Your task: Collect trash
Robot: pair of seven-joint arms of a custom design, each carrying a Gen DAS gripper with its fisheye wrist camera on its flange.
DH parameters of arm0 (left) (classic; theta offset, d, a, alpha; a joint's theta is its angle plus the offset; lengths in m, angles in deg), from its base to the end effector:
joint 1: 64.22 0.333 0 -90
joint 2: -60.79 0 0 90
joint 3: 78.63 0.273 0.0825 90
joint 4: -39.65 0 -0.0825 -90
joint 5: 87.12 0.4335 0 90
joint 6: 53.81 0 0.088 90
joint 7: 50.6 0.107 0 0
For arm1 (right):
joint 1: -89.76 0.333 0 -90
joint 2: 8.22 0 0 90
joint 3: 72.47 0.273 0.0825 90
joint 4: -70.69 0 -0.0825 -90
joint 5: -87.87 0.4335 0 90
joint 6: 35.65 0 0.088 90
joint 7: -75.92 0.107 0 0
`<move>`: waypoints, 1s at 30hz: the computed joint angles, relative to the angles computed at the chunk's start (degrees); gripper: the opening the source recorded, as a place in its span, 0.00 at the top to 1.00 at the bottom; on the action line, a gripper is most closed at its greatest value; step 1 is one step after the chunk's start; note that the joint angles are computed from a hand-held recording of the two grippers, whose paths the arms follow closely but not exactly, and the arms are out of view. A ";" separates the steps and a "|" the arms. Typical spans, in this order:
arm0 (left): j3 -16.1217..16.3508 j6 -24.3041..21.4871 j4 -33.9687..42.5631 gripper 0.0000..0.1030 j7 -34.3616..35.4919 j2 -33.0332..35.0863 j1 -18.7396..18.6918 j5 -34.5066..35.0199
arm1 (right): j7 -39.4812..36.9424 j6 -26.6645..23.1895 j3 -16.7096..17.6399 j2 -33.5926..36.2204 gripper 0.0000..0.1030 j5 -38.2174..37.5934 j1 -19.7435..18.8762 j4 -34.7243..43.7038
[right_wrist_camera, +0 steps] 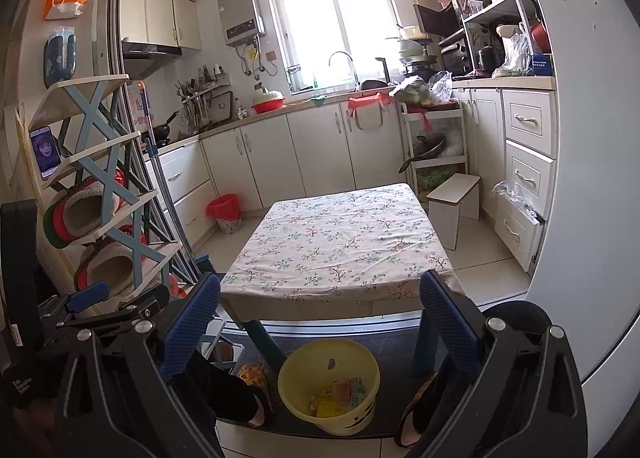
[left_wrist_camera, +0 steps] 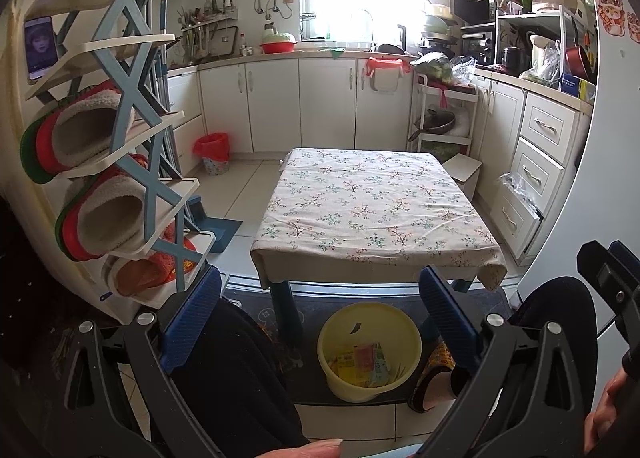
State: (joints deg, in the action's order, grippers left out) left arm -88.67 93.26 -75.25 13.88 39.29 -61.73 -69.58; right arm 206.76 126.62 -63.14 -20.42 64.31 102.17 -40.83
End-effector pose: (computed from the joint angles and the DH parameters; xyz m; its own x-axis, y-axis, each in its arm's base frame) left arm 0.5473 -0.0928 0.6768 0.1206 -0.9927 -0.0045 -0.5562 -0.0638 -0.8286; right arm 0.5462 0.2493 0.6514 0.1248 -0.9719 -0.1997 -0.4559 0.1226 -0.8816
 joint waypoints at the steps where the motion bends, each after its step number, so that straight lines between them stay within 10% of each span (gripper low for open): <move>1: 0.02 0.03 -0.01 0.08 -0.01 -0.05 0.00 0.02 | -0.08 -0.11 -0.02 0.02 0.07 0.07 0.05 0.04; 30: 0.04 0.31 -0.26 0.08 0.10 -0.43 0.10 0.03 | -3.07 -0.78 -0.62 0.41 0.07 2.56 0.91 0.50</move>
State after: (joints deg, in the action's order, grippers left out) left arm -88.63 93.58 -75.52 13.98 38.86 -61.63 -69.55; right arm 203.69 125.83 -63.76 -20.01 66.87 103.08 -40.33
